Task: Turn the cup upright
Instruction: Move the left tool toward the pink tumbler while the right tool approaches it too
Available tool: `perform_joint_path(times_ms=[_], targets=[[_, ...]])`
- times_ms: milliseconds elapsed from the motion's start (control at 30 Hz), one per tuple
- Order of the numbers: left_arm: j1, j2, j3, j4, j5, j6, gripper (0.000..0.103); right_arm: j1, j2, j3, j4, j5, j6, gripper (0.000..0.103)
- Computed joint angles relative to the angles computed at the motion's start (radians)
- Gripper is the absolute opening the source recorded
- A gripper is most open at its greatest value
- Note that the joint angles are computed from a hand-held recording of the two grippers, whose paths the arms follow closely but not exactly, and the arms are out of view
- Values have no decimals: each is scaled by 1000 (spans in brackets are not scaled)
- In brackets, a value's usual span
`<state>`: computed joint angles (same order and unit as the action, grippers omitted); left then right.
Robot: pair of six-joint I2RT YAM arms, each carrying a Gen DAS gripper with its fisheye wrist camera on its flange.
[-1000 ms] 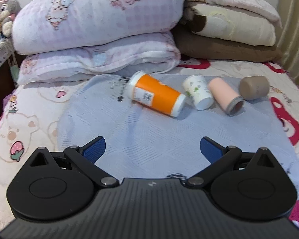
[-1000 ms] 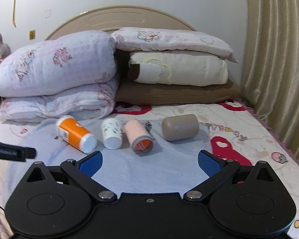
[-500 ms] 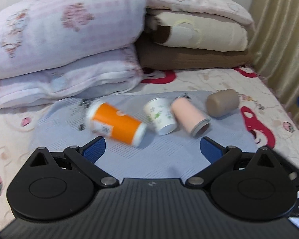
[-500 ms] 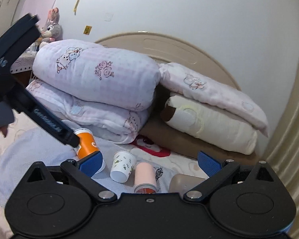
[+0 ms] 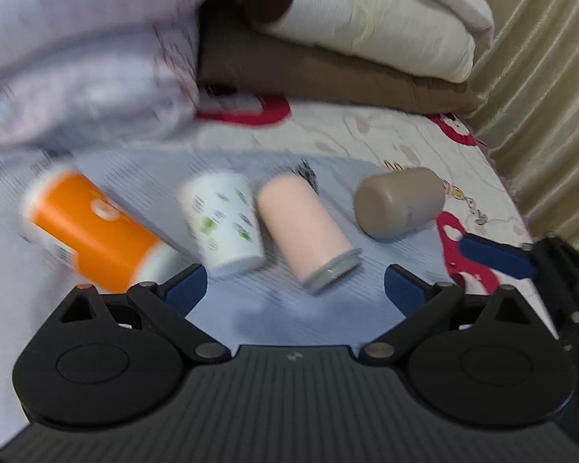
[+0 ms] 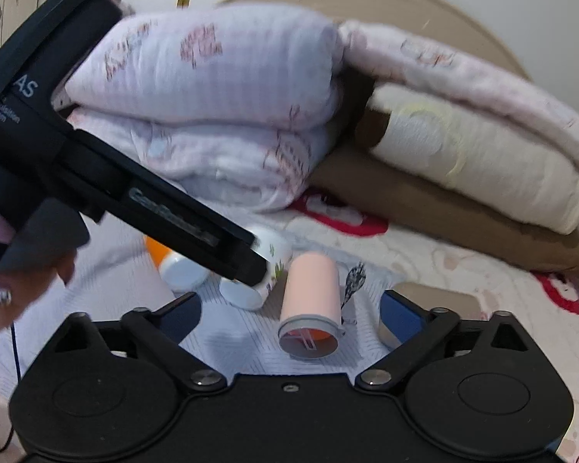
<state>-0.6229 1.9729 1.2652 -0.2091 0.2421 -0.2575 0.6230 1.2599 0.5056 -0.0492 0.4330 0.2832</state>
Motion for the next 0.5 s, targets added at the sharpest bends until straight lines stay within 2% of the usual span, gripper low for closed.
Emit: perform_joint_path(times_ms=[100, 233, 333, 433, 500], targets=[[5, 89, 78, -14, 56, -42, 95, -77, 75, 30, 22, -84, -62, 92], [-7, 194, 179, -33, 92, -46, 81, -163, 153, 49, 66, -180, -125, 90], [-4, 249, 231, -43, 155, -85, 69, -227, 209, 84, 64, -261, -203, 89], [8, 291, 257, -21, 205, -143, 62, -295, 256, 125, 37, -363, -255, 87], [15, 308, 268, 2, 217, -163, 61, -329, 296, 155, 24, -411, -260, 87]])
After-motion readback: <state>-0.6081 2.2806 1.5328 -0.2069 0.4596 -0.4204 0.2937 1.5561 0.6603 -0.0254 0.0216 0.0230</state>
